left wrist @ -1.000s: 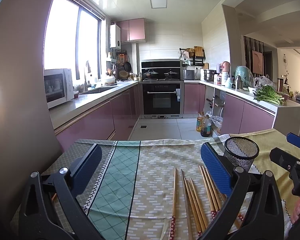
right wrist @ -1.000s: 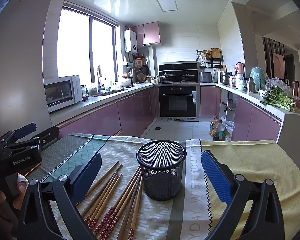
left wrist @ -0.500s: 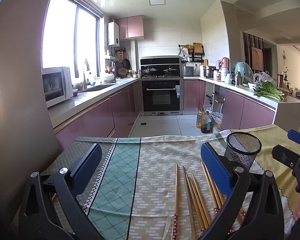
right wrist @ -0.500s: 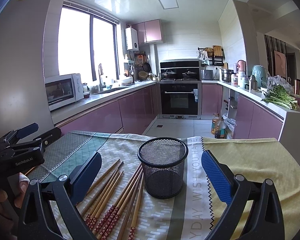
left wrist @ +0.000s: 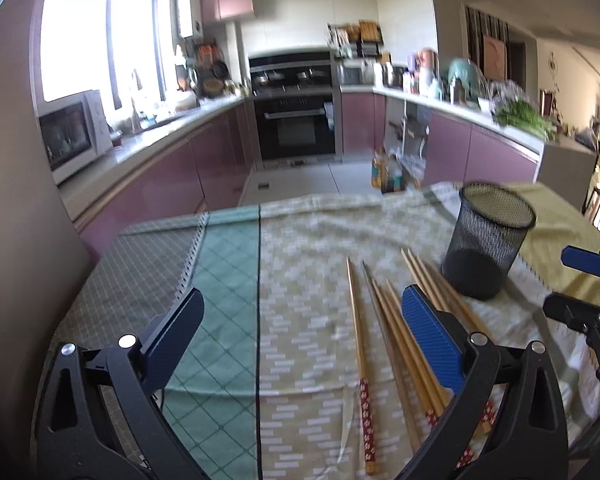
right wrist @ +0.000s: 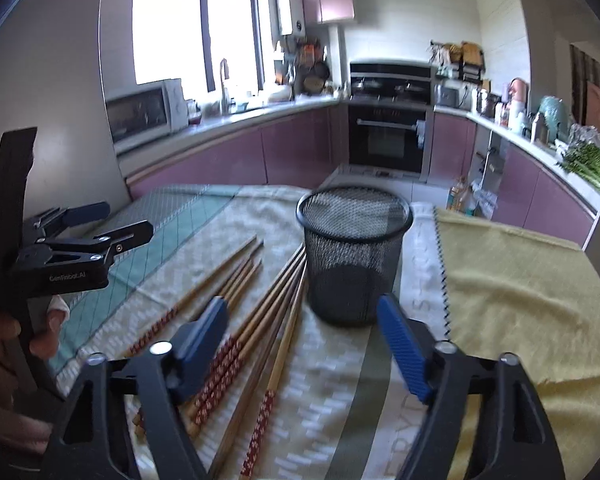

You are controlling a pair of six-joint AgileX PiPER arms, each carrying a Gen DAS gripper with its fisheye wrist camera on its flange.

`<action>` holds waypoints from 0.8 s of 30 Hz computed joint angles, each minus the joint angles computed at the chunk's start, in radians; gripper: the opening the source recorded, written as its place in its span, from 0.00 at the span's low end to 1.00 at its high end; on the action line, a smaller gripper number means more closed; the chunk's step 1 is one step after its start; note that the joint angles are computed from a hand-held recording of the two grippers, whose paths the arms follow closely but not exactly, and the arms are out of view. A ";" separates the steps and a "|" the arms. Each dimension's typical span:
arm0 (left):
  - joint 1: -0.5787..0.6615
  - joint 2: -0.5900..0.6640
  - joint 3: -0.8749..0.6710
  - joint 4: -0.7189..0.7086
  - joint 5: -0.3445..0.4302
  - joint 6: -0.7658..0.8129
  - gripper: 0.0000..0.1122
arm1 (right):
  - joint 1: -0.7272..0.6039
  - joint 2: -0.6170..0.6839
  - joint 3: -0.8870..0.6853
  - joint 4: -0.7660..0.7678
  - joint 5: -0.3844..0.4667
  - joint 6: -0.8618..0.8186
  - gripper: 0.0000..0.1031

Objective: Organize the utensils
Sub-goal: 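Grasp one wooden chopstick with the right tool while the left tool grasps another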

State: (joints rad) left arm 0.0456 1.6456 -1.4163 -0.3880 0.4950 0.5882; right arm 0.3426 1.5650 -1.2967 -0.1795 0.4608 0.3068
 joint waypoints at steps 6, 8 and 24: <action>-0.035 0.123 -0.091 0.095 0.084 -0.056 0.73 | -0.005 0.135 -0.133 0.115 0.156 -0.109 0.27; -0.056 0.177 -0.135 0.154 0.109 -0.102 0.69 | -0.010 0.173 -0.175 0.152 0.197 -0.131 0.22; -0.087 0.393 -0.398 0.182 0.321 -0.105 0.28 | -0.042 0.310 -0.333 0.268 0.309 -0.205 0.10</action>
State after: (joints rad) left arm -0.0417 2.0381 -1.8141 -0.2061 0.8163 0.4832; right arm 0.3007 1.8750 -1.6294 0.0889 0.7694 0.1019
